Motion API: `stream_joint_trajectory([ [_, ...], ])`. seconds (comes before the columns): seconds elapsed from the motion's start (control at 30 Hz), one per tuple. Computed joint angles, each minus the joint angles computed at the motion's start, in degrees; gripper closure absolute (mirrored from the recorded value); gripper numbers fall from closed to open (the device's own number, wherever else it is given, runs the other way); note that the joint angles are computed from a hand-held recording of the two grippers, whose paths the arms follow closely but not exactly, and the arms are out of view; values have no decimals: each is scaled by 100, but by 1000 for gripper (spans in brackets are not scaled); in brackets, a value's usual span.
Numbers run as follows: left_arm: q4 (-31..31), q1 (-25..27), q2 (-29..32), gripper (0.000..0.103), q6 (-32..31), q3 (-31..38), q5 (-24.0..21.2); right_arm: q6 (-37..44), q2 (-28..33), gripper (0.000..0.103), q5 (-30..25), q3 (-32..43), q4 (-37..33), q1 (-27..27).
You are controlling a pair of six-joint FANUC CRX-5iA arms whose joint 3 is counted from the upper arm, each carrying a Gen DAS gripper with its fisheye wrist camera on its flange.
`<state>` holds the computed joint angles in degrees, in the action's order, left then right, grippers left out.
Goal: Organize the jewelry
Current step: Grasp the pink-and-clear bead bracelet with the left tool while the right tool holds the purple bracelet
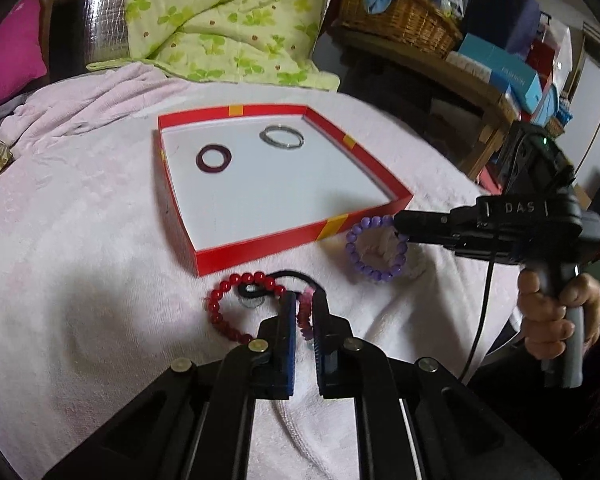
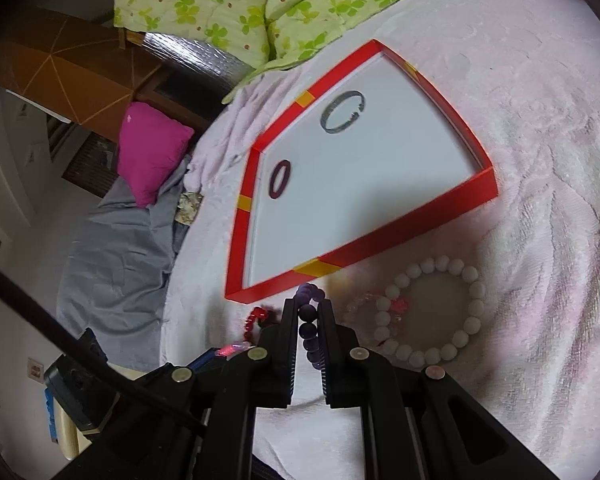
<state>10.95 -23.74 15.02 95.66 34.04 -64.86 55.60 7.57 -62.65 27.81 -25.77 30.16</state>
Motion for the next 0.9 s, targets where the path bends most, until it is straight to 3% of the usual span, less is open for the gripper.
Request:
stream_joint_trajectory([
  [0.23,102,46,-81,96,-20,-37,328,178,-165,92,389,-151,-156,-47],
  [0.4,-360,76,32,96,276,295,-87,134,-192,92,382,-179,-66,-38],
  [0.53,-314,141,122,94,176,331,-461,25,-214,92,338,-214,26,-46],
  [0.6,-390,106,140,83,183,333,-641,17,-228,92,338,-229,16,-58],
  [0.73,-587,-33,160,76,71,344,-946,64,-205,92,273,-194,82,-2],
  [0.8,-663,-56,170,61,157,346,-1030,48,-194,92,267,-188,120,18],
  [0.9,-734,-51,235,54,351,396,-1181,10,-165,92,260,-165,147,35],
])
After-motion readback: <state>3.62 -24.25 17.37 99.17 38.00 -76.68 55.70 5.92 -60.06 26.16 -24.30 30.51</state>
